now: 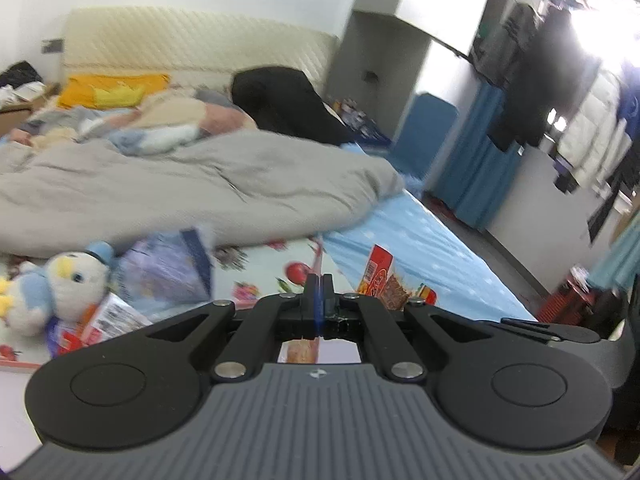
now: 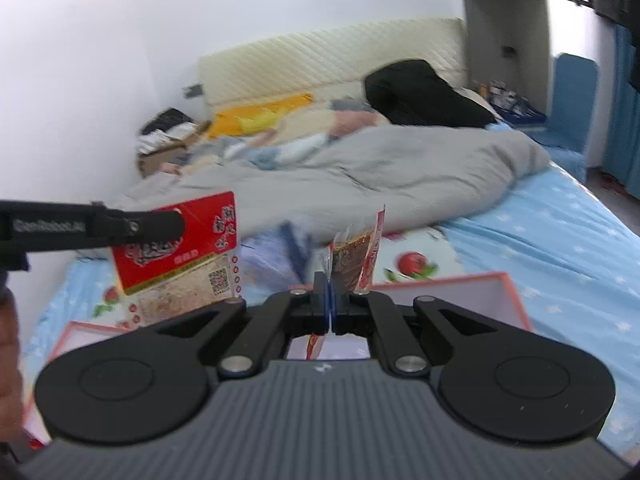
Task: Organize snacks
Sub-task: 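Carry both held packets over the deep pink box, then open both grippers to drop the packets into the deep pink box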
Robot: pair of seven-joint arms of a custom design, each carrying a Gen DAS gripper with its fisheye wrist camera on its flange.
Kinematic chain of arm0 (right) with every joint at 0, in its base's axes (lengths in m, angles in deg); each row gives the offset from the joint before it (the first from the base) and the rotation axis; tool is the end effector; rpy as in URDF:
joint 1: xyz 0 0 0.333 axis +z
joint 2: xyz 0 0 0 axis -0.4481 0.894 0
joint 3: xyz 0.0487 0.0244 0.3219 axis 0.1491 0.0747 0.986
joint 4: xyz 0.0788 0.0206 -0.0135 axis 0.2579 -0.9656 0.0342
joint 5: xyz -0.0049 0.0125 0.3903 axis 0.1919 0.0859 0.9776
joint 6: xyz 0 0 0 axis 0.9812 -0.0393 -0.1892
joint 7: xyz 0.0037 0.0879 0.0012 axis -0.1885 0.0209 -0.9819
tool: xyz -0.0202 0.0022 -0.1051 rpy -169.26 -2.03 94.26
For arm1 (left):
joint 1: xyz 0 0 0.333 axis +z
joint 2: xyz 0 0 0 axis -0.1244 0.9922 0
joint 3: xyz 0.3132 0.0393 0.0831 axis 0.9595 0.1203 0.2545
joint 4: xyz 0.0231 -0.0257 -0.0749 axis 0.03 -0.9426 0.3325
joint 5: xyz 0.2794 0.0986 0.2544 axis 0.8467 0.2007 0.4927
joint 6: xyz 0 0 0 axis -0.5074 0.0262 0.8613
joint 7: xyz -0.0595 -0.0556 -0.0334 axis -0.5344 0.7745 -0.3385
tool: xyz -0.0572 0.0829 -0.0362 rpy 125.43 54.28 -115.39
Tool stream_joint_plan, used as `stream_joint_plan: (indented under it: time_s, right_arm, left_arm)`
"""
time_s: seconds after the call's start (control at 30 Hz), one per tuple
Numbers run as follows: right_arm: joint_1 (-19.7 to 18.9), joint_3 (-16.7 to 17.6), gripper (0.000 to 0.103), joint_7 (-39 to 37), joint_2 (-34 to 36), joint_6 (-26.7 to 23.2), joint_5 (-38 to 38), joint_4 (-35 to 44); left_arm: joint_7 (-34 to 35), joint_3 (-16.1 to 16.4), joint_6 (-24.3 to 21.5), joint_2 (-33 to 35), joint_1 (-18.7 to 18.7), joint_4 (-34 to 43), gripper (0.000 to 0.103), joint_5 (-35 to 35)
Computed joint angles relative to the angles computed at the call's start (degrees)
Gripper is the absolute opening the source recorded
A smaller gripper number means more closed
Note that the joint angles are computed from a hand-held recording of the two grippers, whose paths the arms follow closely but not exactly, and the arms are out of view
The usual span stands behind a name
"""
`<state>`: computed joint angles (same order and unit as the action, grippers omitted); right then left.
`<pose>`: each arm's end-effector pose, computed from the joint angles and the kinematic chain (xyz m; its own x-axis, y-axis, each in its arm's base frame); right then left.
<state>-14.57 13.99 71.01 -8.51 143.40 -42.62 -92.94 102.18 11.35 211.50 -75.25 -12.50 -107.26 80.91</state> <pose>0.5994 0.1402 0.6986 0.4340 -0.8857 -0.1647 -0.5450 -0.1125 -0.8309 0.5850 -0.1490 0.7495 -0.0236 -0.9665 0.2557 -0.5554 -0.1999 -0.8072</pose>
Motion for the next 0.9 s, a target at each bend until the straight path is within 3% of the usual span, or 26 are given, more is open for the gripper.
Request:
stream_joint_plan:
  time_s: [0.33,0.47,0.8,0.9]
  right_arm:
    - [-2.0,-1.6,0.005,3.9,0.4,0.5,-6.1,-6.3]
    - [-2.5,-1.8,0.007,4.5,1.1,1.0,-8.0,-8.4]
    - [-3.3,-2.0,0.008,3.7,0.8,2.1,-6.7,-14.1]
    - [-3.3,-2.2,0.022,6.5,1.9,1.1,-8.4,-13.5]
  left_arm:
    - [3.3,-3.0,-5.0,7.4,-0.9,2.1,0.0,-6.1]
    - [3.8,-3.7,-6.6,9.2,-1.2,1.5,0.0,-5.2]
    - [4.8,-4.6,-2.6,9.7,-0.3,-4.9,0.001,-8.5]
    - [5.0,-4.7,-4.1,11.0,-0.3,-4.1,0.001,-8.5]
